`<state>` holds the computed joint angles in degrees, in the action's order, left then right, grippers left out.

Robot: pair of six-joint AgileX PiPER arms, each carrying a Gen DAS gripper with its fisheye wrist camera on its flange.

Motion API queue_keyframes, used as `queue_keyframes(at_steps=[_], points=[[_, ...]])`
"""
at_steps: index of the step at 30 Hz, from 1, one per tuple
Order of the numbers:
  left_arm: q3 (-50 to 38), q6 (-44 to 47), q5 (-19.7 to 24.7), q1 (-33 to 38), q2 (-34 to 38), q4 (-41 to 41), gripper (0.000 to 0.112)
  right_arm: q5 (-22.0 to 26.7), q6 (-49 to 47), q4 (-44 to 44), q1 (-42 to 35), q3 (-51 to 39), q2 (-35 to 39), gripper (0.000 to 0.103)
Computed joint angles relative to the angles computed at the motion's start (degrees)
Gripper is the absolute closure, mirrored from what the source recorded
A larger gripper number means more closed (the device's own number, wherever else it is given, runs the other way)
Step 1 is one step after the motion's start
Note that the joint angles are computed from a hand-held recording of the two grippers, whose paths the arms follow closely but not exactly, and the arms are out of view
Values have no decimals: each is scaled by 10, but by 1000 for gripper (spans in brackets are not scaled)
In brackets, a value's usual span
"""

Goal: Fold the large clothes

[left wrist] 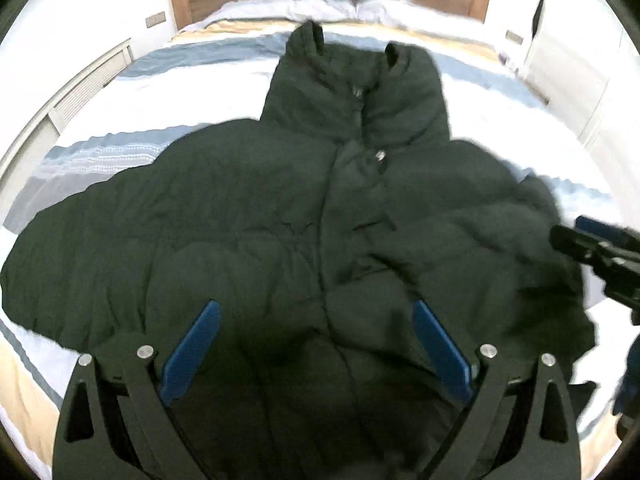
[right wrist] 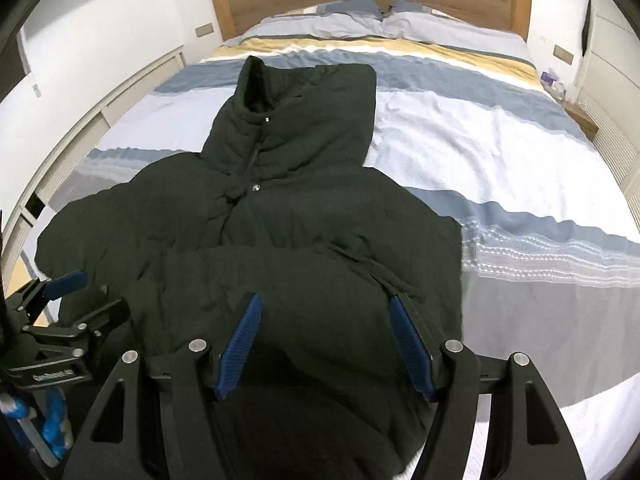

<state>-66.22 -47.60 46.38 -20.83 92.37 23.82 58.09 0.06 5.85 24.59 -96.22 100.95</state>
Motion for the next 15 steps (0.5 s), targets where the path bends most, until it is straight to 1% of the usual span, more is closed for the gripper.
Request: queue_keyframes(at_steps=[4,6,8,12,13,15], points=[[21,44,-23,20,40,-42,14,-2,40,-19,20,5,38,37],[36,53,-36,25,34,-48,13,-4,61,-36,34,21,44,36],[40,69,-34,31,20,-62,14,-7,83,-55,45,37,41,35],[60,62,-23,30,-38,-45,14,-6,123,-78,55,57,7,35],[65,68,-21,31,-48,-54,14,-12,137,-90,61,68,-8,35],[72,108,-13,39,-49,-93,14,-21,165,-104,71,94,-34,35]])
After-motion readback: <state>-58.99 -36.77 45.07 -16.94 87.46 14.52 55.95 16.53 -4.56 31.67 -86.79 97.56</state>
